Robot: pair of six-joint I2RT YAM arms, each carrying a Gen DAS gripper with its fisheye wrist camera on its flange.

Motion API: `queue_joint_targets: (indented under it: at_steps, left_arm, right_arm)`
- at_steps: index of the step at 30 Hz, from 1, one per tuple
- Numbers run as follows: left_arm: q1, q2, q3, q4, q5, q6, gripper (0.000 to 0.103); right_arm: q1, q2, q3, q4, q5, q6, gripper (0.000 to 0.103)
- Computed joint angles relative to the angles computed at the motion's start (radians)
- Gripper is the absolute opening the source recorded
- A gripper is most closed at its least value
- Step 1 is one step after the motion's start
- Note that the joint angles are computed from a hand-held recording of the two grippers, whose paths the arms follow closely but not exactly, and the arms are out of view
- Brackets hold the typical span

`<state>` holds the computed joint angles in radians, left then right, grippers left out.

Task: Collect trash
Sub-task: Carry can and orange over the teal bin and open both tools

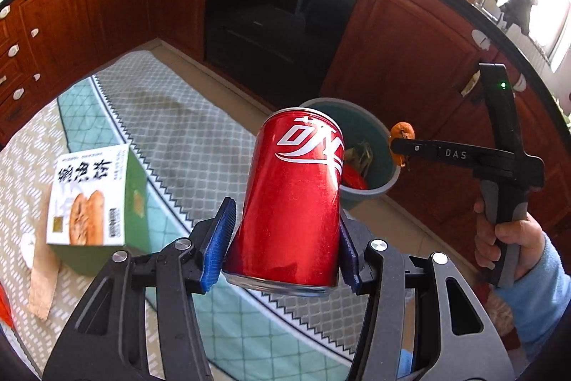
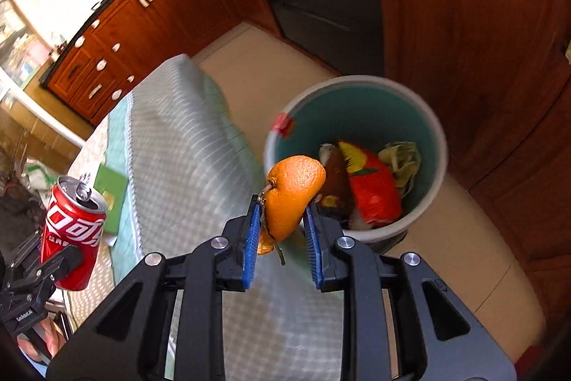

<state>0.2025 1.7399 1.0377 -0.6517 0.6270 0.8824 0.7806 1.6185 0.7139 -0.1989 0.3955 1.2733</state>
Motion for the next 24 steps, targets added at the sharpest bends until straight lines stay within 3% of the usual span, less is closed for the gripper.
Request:
queue_joint_targets:
  at_steps: [10, 15, 17, 19, 24]
  left_arm:
    - [-0.281, 0.104, 0.031, 0.138, -0.091, -0.217, 0.053]
    - [-0.383, 0.168, 0.07, 0.183, -0.138, -0.284, 0.053]
    - [-0.417, 0.188, 0.081, 0.201, -0.156, -0.303, 0.053]
    - [-0.448, 0.208, 0.091, 0.215, -0.172, -0.322, 0.053]
    - [-0.511, 0.26, 0.121, 0.238, -0.198, -0.361, 0.053]
  right_arm:
    - [-0.244, 0.028, -0.158, 0.202, -0.179, -0.134, 0.024]
    - [-0.321, 0.082, -0.191, 0.29, -0.24, -0.179, 0.031]
    - [-0.345, 0.088, -0.209, 0.329, -0.26, -0.188, 0.039]
    - [-0.352, 0.083, -0.223, 0.348, -0.254, -0.188, 0.058]
    - [-0.364, 0.049, -0.251, 0.364, -0.256, -0.178, 0.069]
